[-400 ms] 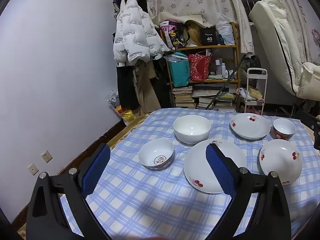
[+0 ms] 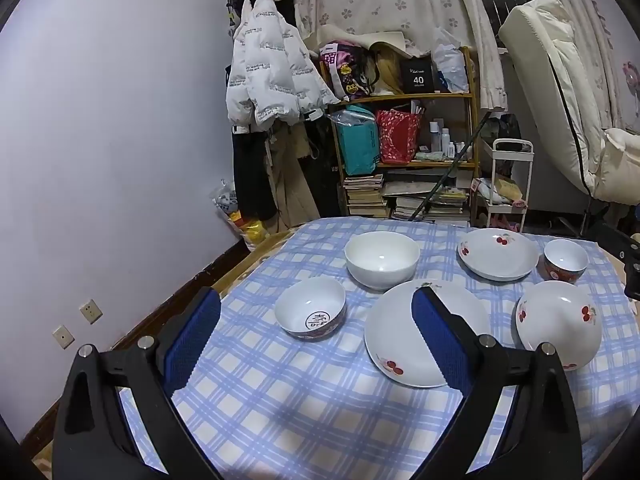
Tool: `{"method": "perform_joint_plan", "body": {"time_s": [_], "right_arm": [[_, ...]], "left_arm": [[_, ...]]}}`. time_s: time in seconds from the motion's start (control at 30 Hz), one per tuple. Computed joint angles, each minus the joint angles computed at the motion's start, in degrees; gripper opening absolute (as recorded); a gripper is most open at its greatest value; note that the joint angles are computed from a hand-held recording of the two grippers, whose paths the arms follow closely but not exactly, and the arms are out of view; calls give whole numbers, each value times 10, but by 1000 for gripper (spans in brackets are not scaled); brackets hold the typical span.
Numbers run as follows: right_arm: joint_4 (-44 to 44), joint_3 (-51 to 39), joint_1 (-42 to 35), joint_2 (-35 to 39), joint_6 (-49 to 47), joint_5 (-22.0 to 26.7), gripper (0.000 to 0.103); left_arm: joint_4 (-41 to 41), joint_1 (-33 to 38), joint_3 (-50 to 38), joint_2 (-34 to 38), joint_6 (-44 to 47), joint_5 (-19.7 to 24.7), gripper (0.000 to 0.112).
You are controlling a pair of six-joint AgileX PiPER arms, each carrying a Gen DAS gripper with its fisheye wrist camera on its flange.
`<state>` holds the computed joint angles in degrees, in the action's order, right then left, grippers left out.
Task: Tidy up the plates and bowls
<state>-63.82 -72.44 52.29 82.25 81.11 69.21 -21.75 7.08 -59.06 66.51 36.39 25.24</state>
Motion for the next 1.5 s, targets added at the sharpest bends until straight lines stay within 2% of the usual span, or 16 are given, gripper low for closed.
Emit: {"method": "perform_joint_plan", "body": {"time_s": [0.17,0.2,0.47,1.5], "right_arm": [[0,3,-3,-3,0,-2,103],[0,2,-2,-1,0,-1,103],[2,11,-6,-9,13,-5,103],[10,21,-18,-17,25,-17,103]], "left_arm": [[-3,-3,9,-9,5,-9,95],[-25,7,7,-7,27,-4,95],[-38,14,2,-10,38,7,95],[-41,15,5,-12,42,5,95]]}}
